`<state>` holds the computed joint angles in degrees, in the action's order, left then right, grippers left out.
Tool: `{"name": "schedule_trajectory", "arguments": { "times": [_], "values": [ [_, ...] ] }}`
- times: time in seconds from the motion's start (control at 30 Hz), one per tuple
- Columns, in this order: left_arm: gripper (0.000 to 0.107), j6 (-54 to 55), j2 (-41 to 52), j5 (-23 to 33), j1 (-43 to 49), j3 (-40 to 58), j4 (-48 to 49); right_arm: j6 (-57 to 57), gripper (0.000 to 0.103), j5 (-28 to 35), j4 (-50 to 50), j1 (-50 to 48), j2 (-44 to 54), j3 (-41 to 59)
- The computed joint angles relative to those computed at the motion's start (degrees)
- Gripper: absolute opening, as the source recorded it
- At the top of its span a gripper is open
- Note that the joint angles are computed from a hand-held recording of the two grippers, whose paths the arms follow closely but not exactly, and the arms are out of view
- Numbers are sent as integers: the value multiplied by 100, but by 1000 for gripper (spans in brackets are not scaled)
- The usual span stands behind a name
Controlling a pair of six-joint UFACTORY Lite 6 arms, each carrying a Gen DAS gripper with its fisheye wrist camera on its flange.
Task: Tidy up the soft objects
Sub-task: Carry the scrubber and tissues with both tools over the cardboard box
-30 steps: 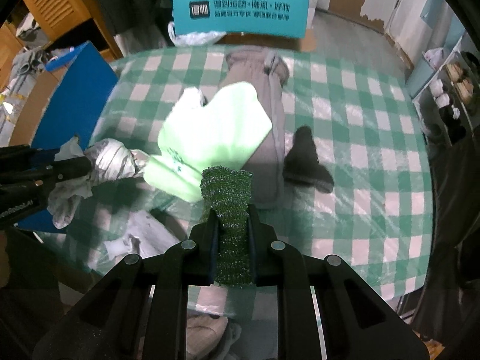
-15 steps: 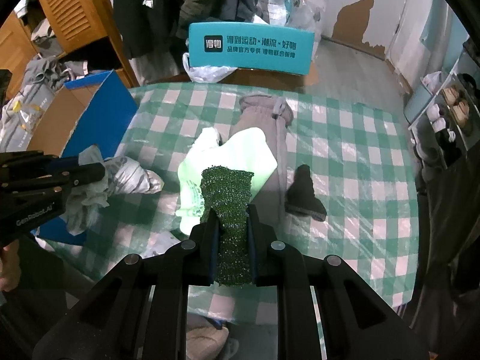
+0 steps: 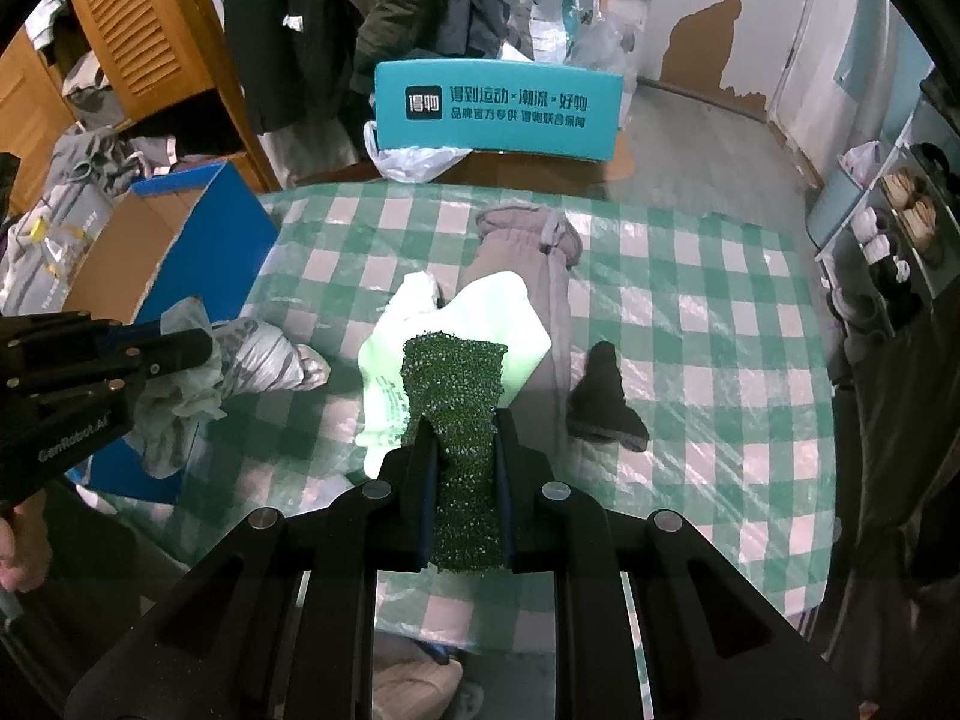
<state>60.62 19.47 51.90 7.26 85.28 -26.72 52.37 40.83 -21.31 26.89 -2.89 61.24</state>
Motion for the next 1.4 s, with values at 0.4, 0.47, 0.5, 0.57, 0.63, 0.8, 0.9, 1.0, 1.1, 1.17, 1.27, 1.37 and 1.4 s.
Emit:
{"name": "schedule_trajectory", "arguments": {
  "times": [0.4,0.47,0.5,0.57,0.63,0.8,0.9,1.0,1.1,1.17,1.27,1.37,1.4],
  "values": [
    [9,206,-265,98,177,184,-201,-4,15,212,-141,162,123,445],
    [9,233,-277,124,233,253,-225,19,15,280,-199,208,177,558],
    [9,257,-281,139,269,296,-237,21,15,307,-218,228,199,608],
    [9,284,-275,167,336,366,-262,30,15,364,-261,275,264,748],
    [9,278,-230,236,410,491,-282,41,15,422,-300,326,339,898],
    [9,332,-132,329,587,747,-337,2,15,532,-366,451,551,1313],
    [9,363,-109,334,694,864,-353,-40,15,610,-388,532,725,1626],
    [9,371,-21,386,808,1055,-371,-90,15,691,-415,608,947,1971],
    [9,390,142,522,966,1324,-402,-151,15,779,-425,714,1198,2363],
    [9,422,196,537,1052,1414,-414,-189,15,819,-427,770,1386,2631],
    [9,451,364,655,1218,1682,-455,-297,15,883,-375,815,1704,3064],
    [9,447,550,807,1379,1979,-494,-394,15,959,-309,857,2016,3492],
    [9,430,629,866,1437,2106,-501,-419,15,984,-291,877,2109,3619]
  ]
}}
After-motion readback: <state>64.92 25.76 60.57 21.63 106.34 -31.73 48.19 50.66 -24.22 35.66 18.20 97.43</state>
